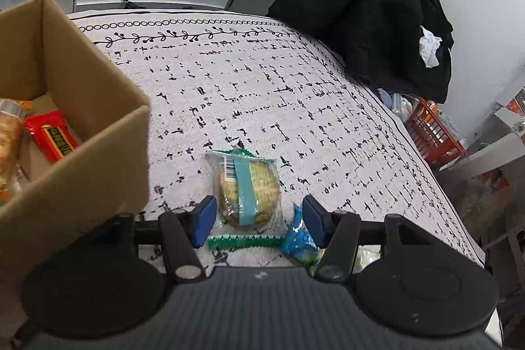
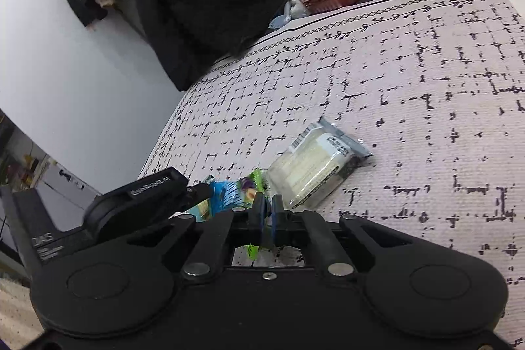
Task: Organize snacks
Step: 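Grasp the round biscuit packet with the left tool while the right tool grasps the green packet, then lift the biscuit packet with the left tool while the right tool holds the green packet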
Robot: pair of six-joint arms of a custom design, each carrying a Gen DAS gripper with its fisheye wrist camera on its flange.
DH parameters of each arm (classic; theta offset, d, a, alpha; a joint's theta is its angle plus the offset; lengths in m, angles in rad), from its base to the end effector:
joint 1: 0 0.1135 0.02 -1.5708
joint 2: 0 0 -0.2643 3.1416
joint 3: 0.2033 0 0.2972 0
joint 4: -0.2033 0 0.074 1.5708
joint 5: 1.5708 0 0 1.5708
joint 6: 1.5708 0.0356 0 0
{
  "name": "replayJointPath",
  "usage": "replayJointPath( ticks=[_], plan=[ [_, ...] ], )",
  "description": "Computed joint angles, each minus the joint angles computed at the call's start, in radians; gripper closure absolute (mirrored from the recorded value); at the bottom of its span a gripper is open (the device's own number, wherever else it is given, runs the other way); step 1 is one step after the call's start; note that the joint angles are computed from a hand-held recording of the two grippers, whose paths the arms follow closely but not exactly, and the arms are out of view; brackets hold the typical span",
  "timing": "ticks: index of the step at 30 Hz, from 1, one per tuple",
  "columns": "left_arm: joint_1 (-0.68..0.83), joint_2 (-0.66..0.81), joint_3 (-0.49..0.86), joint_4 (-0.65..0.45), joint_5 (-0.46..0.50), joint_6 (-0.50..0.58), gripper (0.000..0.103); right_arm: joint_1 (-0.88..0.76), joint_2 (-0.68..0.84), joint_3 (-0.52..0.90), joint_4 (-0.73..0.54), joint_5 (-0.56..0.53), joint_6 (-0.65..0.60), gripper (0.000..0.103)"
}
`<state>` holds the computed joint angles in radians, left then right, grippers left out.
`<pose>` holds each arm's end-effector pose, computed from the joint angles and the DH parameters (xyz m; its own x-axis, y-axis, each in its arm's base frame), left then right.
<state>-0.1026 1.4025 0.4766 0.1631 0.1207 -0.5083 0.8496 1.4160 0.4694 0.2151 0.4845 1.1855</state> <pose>0.2758 -0.0327 0.1020 -0.6920 -0.4144 -0.5910 -0.1700 0.8893 -0.4245 0.1951 0.1968 0.1030 -0.5695 0.5941 -0.5680 0.2450 0.7823 0.5727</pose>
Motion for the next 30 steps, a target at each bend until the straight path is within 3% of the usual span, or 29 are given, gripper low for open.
replayJointPath(
  ticks=[7, 17, 20, 21, 30],
  plan=[
    [-0.028, 0.093, 0.056, 0.014, -0.093, -0.028, 0.046, -0.004, -0.008, -0.013, 0.005, -0.003, 0.021, 0.099],
    [-0.08, 0.182, 0.161, -0.064, -0.207, 0.003, 0.043, -0.01, -0.003, -0.01, 0.017, -0.008, 0.011, 0.1],
    [-0.085, 0.183, 0.17, -0.082, -0.227, 0.001, 0.051, -0.009, -0.012, -0.015, 0.017, 0.0, 0.018, 0.1],
    [-0.082, 0.176, 0.163, -0.08, -0.226, 0.001, 0.056, -0.007, -0.014, -0.016, 0.017, 0.003, 0.02, 0.1],
    [-0.011, -0.015, 0.046, -0.114, -0.113, 0.02, 0.056, 0.025, -0.061, -0.026, 0.004, 0.039, 0.008, 0.101]
  ],
)
